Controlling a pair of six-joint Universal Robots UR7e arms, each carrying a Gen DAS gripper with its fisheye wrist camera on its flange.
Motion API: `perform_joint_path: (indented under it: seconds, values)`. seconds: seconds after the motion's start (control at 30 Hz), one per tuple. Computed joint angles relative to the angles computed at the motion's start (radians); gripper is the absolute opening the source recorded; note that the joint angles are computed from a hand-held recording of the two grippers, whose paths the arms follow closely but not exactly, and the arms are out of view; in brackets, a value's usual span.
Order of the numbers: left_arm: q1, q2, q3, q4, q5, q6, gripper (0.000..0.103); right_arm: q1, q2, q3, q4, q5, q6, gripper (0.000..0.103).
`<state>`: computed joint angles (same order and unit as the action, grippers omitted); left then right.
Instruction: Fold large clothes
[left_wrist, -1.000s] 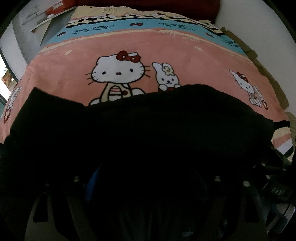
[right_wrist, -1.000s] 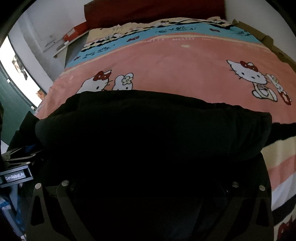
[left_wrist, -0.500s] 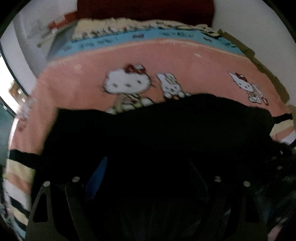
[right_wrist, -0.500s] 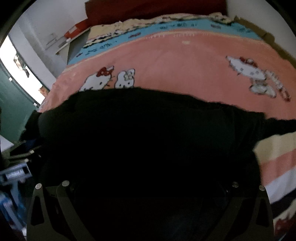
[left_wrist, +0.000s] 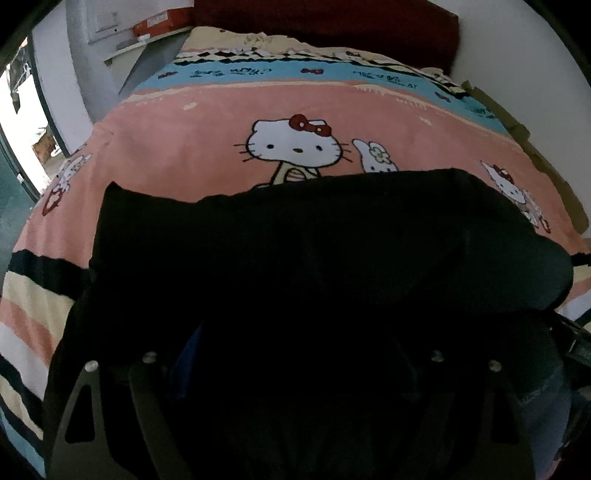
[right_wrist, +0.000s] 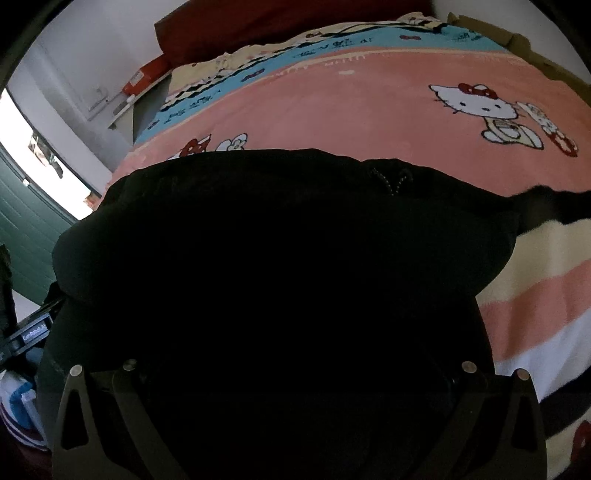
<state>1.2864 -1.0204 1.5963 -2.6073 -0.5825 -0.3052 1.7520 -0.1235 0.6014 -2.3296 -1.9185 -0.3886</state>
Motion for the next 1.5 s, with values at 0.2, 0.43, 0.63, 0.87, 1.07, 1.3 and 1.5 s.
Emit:
perform_joint_path:
  seconds: [0.2,0.43,0.63,0.87,1.07,1.3,1.5]
  values:
    - [-0.05,-0.068,0.068,0.037,0.058,-0.036,0.086,0.029,-0.056,0.09,-0.054,-0.061,0.001,0.1]
    - [-0.103,-0.168,0.232,-0.039,0.145,-0.057,0.086,0.044,-0.243,0.415,-0.265,-0.008,-0.059,0.099]
    - [-0.085,-0.153,0.322,-0.304,0.134,0.077,0.087,0.004,-0.261,0.484,-0.326,0.02,-0.057,0.099]
    - [-0.086,-0.095,0.338,-0.521,0.162,0.22,0.087,-0.021,-0.247,0.495,-0.371,0.055,-0.084,0.101]
    - [-0.084,-0.077,0.347,-0.601,0.16,0.27,0.087,-0.034,-0.243,0.514,-0.422,0.082,-0.089,0.101]
    - [-0.089,-0.071,0.352,-0.607,0.17,0.267,0.087,-0.039,-0.247,0.527,-0.439,0.088,-0.091,0.101]
    - [-0.09,-0.064,0.354,-0.633,0.173,0.28,0.087,-0.047,-0.252,0.536,-0.447,0.102,-0.091,0.101]
